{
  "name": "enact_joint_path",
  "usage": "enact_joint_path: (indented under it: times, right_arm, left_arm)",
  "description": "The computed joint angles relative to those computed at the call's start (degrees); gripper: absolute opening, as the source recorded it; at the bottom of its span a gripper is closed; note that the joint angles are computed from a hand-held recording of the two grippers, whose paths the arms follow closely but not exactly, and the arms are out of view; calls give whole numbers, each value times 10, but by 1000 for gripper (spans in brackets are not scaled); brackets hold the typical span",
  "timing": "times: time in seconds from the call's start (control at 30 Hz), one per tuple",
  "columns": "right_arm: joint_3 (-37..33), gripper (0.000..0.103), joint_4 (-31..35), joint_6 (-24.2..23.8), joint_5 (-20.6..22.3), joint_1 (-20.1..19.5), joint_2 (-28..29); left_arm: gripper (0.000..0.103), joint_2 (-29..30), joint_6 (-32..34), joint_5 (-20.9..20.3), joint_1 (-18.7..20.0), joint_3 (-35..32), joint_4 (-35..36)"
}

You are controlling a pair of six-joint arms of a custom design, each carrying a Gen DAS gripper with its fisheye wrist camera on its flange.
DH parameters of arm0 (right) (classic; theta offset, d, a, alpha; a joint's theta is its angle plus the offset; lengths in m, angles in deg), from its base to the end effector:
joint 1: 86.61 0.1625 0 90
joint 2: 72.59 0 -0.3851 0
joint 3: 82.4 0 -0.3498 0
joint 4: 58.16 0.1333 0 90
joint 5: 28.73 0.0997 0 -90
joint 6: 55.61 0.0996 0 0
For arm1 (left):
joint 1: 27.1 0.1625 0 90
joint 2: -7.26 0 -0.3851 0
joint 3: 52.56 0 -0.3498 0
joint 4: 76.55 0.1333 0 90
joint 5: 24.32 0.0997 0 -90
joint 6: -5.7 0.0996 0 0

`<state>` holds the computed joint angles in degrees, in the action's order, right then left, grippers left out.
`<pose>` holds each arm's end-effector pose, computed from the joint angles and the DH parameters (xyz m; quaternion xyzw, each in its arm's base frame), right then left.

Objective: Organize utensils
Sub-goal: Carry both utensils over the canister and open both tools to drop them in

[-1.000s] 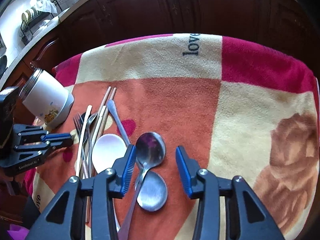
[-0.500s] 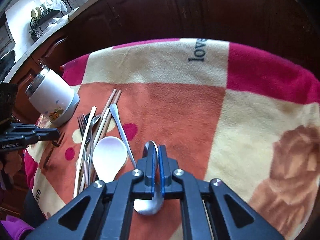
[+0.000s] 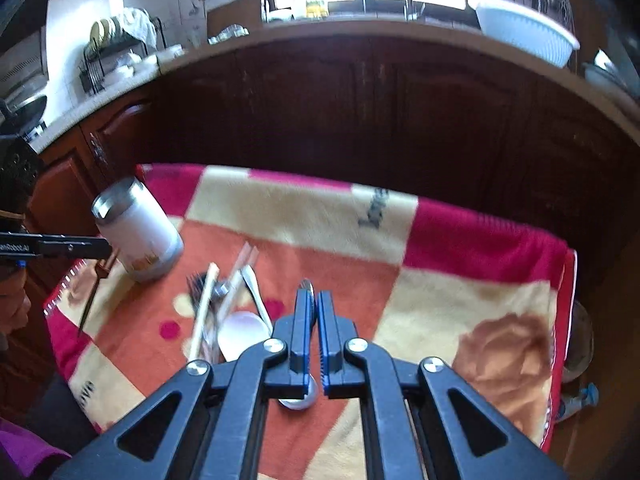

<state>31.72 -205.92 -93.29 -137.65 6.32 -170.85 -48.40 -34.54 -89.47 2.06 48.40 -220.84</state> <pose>0.1223 -0.4126 0.4445 0.2646 -0.8843 0.2908 0.2518 -0.4176 -0.4336 0.1582 0.1575 0.9609 -0.2143 0.0772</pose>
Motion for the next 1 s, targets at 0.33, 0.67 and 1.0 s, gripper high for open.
enact_joint_path:
  times: [0.33,0.67,1.0]
  right_arm:
    - [-74,3,-89,80,23,114,134]
    - [-164,3,-231,77,-11,180,309]
    - [-163,3,-274,31,-24,185,373]
  left_arm:
    - [27,-13,41,126,18,-70,-2]
    - [27,7,84,90,89,-69,-189]
    - [27,4,86,63,120,6,-282]
